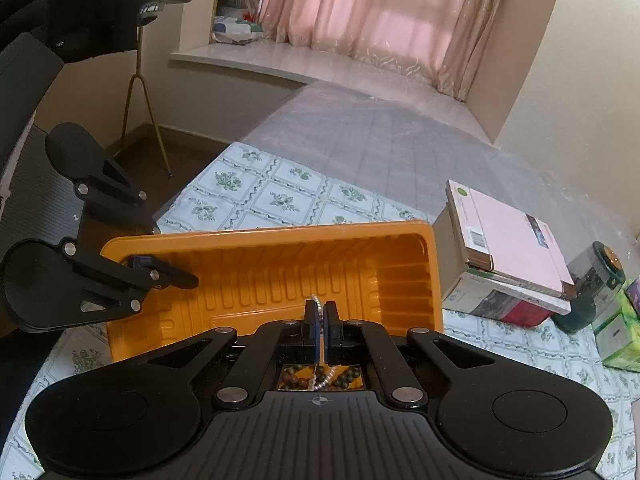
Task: Organize jewelry
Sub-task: 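Carry the pearl necklace to the orange tray and release it with the right gripper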
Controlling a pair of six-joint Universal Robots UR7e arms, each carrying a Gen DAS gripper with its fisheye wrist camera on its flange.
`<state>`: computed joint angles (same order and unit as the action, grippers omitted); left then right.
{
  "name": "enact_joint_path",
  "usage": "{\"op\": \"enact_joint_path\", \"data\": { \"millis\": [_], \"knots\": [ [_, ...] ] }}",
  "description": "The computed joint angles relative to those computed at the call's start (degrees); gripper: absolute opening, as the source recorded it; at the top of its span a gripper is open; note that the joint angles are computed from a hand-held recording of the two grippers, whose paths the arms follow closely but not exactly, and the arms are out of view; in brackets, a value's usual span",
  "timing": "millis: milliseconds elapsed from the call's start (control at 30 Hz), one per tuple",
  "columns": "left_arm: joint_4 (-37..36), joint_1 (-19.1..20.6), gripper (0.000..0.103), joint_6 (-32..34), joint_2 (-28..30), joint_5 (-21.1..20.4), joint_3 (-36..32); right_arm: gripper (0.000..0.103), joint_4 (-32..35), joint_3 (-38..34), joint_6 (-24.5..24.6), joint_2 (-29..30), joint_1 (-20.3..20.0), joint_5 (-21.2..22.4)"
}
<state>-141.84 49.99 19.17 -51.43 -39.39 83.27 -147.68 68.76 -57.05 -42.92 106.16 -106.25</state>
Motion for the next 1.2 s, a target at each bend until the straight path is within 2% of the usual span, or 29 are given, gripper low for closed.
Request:
{"op": "enact_joint_path", "data": {
  "millis": [433, 633, 900, 1133, 1167, 1200],
  "knots": [
    [-0.04, 0.08, 0.006, 0.03, -0.1, -0.06, 0.03, 0.001, -0.14, 0.11, 0.24, -0.01, -0.01, 0.02],
    [0.2, 0.04, 0.006, -0.23, -0.05, 0.06, -0.06, 0.002, -0.41, -0.61, 2.6, 0.15, -0.47, 2.0],
    [0.2, 0.06, 0.006, -0.48, 0.0, 0.06, -0.12, 0.002, -6.16, 1.95, 8.74, -2.5, -1.58, 2.32],
    [-0.29, 0.24, 0.006, -0.48, -0.02, -0.19, -0.03, 0.002, -10.99, 10.65, 14.99, -8.4, -3.42, 1.44],
    [-0.37, 0.26, 0.006, -0.45, 0.0, -0.22, -0.03, 0.004, -11.56, 12.03, 16.38, -9.31, -3.78, 1.42],
    [-0.37, 0.26, 0.006, -0.45, 0.0, -0.22, -0.03, 0.012, -11.96, 13.6, 18.13, -10.34, -4.22, 1.33]
  ]
}}
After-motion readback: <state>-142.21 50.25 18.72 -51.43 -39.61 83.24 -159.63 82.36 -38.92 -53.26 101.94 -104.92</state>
